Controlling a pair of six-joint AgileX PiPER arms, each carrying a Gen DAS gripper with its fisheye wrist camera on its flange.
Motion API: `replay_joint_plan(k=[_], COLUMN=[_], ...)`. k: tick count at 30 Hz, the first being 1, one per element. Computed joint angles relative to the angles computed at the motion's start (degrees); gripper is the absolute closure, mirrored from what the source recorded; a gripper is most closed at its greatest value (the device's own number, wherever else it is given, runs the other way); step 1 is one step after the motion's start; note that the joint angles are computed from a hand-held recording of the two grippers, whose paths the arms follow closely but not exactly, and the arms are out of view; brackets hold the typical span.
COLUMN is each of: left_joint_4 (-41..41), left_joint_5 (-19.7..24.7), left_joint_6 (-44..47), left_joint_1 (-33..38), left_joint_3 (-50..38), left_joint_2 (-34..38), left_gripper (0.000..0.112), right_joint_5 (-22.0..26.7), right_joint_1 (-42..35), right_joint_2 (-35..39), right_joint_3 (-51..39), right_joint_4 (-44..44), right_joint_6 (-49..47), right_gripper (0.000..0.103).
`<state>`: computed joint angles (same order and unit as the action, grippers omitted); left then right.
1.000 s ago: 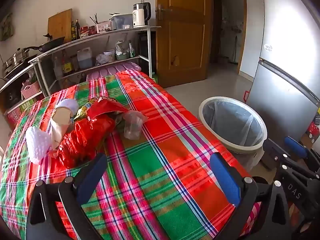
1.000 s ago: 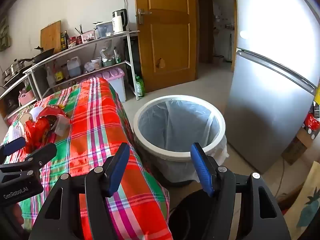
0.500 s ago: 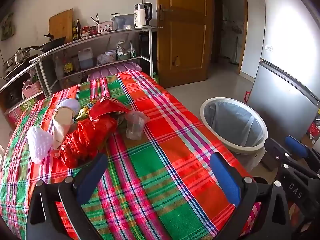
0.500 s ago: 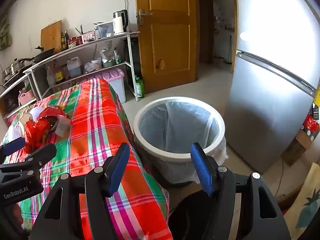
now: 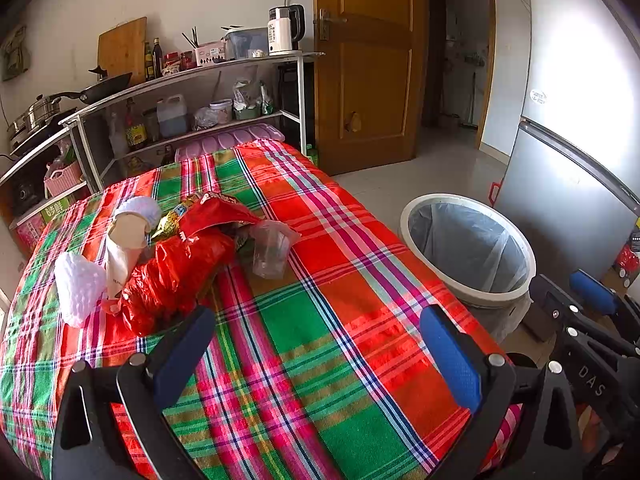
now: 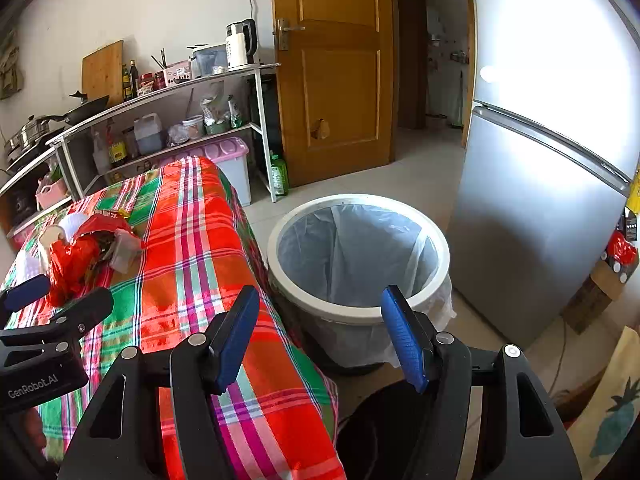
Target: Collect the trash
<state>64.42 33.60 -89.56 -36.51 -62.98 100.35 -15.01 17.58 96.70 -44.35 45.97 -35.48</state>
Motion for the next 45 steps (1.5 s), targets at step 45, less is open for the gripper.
replay_joint_plan(k=[45], left_joint_4=[0.52], left_joint_5=[-0.01], left_joint_6=[-0.65], left_joint_1=[0.20], left_joint_3=[0.54], left_joint_2=[-0.18], left_gripper=[0.009], right_joint_5=[-0.05], right_joint_1=[0.32], right_joint_2=[0.04], right_joint_3=[-0.42], right_joint_4=[1.20], right_joint_6=[-1.29], right_gripper=[0.039])
